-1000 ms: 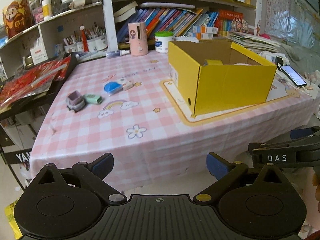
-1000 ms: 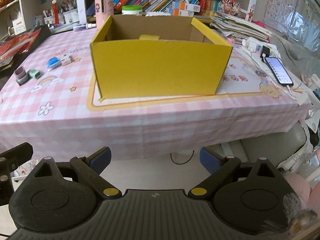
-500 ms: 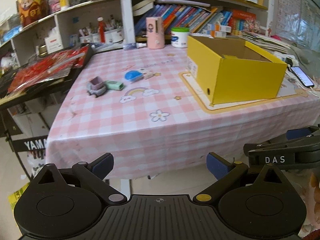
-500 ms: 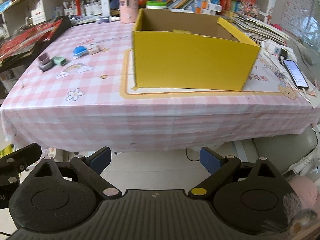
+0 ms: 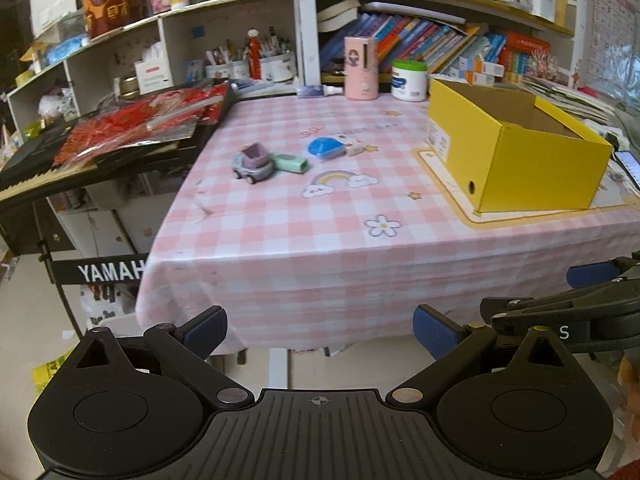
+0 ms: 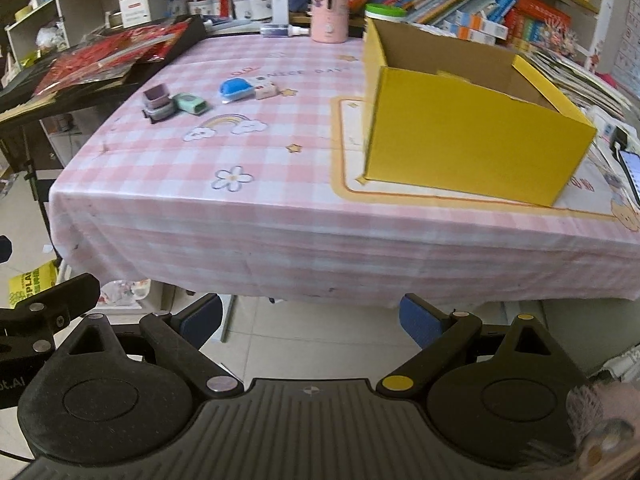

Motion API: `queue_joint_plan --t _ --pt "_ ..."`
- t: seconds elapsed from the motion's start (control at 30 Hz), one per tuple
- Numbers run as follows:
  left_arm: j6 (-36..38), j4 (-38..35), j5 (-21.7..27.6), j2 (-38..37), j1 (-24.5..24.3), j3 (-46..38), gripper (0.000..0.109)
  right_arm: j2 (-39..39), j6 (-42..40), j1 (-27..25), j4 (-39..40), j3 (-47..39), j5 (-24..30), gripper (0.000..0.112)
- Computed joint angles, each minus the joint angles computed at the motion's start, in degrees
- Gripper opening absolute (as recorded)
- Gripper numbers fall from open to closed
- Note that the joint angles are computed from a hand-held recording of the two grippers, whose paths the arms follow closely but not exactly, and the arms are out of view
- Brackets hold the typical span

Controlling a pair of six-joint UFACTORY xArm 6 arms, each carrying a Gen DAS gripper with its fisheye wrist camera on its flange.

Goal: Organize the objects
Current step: 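Withdraw both tools from the box back toward the remaining items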

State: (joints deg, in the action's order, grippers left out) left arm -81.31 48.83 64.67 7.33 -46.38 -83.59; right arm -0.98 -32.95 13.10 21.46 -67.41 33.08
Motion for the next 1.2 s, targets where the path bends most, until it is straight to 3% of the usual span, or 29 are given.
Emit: queue_joint_plan --t 0.73,1.2 --pt "-5.4 2.0 1.0 -7.1 3.2 8.0 0.101 3.7 -4.0 6.8 2.8 -4.9 -0.3 0.096" --pt "-0.9 1.0 -1.9 -1.9 9.5 2.6 0.101 16.5 -2.9 7.8 1.7 -20.9 2.9 0.095"
